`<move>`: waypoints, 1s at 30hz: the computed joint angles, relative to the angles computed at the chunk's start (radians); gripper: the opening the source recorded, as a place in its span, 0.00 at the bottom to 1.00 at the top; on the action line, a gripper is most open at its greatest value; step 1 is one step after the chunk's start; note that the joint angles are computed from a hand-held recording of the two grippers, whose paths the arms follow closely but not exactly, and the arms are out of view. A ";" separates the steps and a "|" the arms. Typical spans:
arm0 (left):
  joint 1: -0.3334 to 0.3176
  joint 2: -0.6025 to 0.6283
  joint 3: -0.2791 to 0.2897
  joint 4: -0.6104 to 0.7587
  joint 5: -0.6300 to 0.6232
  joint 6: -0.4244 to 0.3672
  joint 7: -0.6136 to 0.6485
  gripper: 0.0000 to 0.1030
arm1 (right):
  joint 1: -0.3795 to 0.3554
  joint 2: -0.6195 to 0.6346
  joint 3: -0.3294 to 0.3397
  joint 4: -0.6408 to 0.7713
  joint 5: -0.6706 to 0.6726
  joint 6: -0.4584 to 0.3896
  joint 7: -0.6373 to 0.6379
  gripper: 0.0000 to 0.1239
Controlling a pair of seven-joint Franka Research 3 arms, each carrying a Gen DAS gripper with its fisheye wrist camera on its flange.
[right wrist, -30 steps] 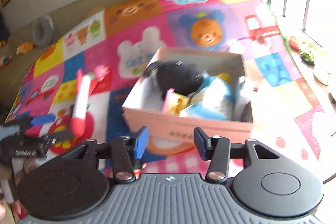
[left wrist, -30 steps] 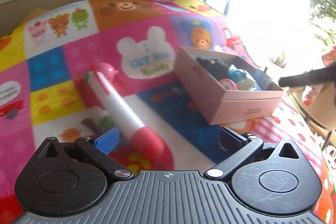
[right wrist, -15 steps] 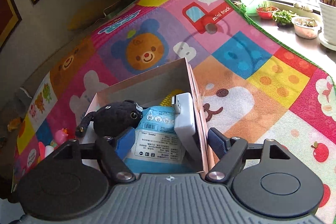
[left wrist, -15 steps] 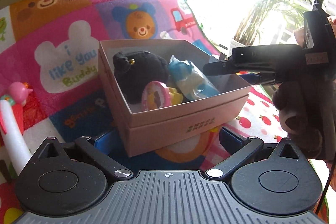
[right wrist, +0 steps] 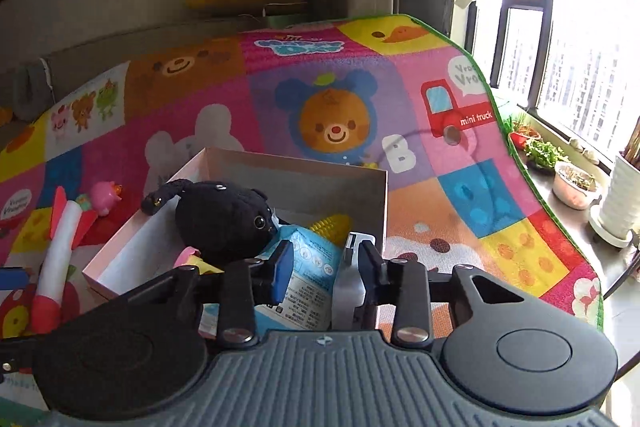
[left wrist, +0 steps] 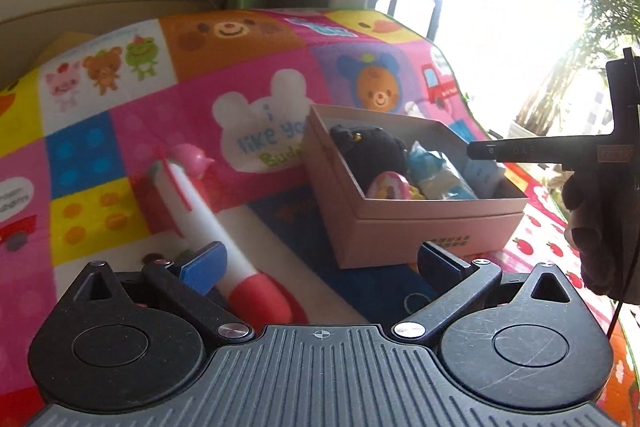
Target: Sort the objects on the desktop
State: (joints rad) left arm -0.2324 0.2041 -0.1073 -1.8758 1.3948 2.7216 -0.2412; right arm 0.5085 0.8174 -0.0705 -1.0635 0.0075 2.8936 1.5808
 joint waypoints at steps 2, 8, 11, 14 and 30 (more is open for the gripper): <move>0.003 -0.035 0.000 -0.045 0.000 -0.018 -0.022 1.00 | 0.035 0.023 -0.056 0.018 -0.024 0.027 0.070 0.29; 0.026 -0.050 -0.011 -0.082 -0.016 -0.008 -0.053 1.00 | -0.098 0.066 0.243 0.110 0.131 -0.102 -0.158 0.29; 0.026 -0.049 -0.014 -0.084 -0.005 -0.011 -0.053 1.00 | -0.089 0.035 0.244 0.046 0.177 -0.065 -0.248 0.29; 0.019 -0.045 -0.018 -0.081 0.003 -0.051 -0.048 1.00 | -0.135 -0.082 0.303 -0.151 0.255 0.033 -0.364 0.29; -0.020 0.125 0.036 0.132 -0.307 -0.232 0.238 0.46 | -0.169 -0.396 0.335 -0.789 0.360 0.361 -0.369 0.58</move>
